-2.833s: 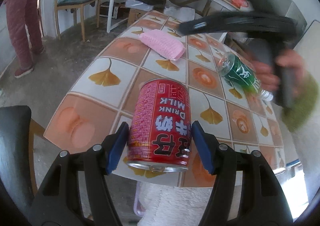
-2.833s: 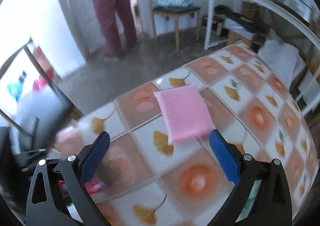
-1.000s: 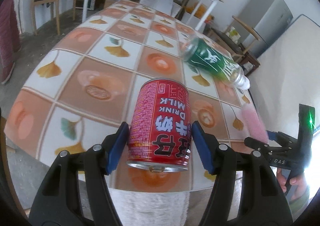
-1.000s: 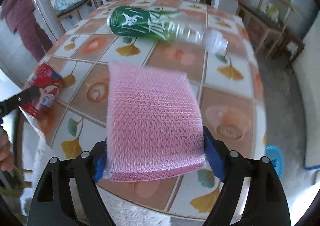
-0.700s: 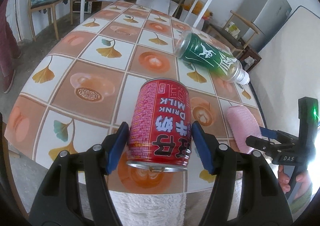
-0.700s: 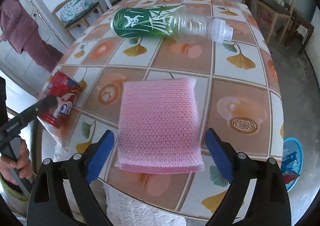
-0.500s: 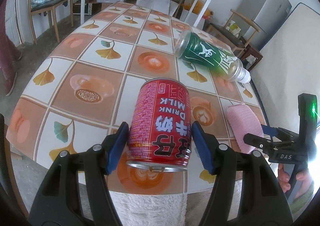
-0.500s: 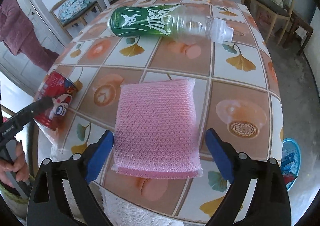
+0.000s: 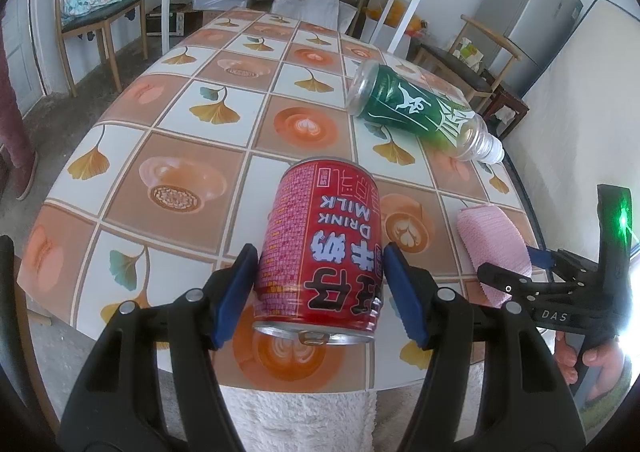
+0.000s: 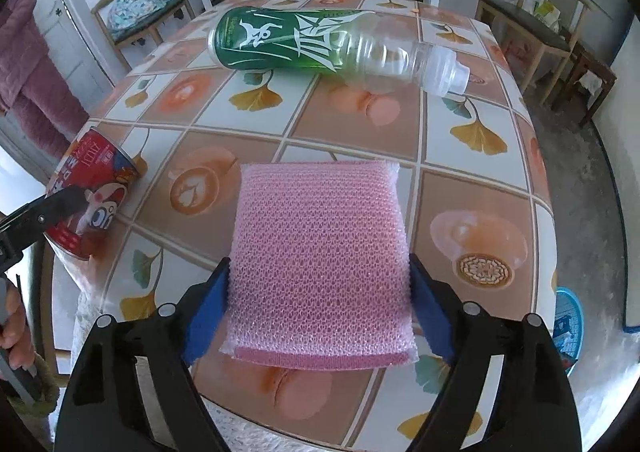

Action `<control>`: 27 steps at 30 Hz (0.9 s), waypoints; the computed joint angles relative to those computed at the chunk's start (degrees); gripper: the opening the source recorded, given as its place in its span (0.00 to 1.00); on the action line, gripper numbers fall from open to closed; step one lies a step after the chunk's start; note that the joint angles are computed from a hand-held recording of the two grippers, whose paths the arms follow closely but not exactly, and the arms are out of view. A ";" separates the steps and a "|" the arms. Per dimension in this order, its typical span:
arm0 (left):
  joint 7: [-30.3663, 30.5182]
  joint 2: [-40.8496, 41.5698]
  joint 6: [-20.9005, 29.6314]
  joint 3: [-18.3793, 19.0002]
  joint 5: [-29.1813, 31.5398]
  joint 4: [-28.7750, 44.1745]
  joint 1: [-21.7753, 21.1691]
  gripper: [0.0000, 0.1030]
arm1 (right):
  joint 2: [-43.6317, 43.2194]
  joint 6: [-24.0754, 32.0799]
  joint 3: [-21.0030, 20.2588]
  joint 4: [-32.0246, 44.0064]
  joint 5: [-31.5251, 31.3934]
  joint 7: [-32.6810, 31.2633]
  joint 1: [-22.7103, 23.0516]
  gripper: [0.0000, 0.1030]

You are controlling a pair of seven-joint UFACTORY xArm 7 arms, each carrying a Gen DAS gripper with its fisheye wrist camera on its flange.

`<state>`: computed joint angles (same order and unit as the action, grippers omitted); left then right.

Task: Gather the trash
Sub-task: 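Carry the can in the left gripper and sponge in the right over the wastebasket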

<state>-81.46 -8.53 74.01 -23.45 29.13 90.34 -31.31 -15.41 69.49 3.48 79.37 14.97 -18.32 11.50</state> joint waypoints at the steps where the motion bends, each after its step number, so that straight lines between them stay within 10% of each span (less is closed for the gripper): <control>1: -0.04 0.13 0.10 -0.04 0.04 0.16 -0.01 0.59 | -0.03 0.02 -0.10 0.00 0.21 0.07 -0.05 0.78; 27: -0.16 4.25 0.10 0.60 5.13 6.21 -3.97 0.58 | -1.52 0.47 -2.75 0.99 8.35 -1.58 -1.26 0.76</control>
<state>-81.62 -4.28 74.11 -22.85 34.26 96.55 -35.27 -16.93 69.96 0.73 80.36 23.32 -19.90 10.24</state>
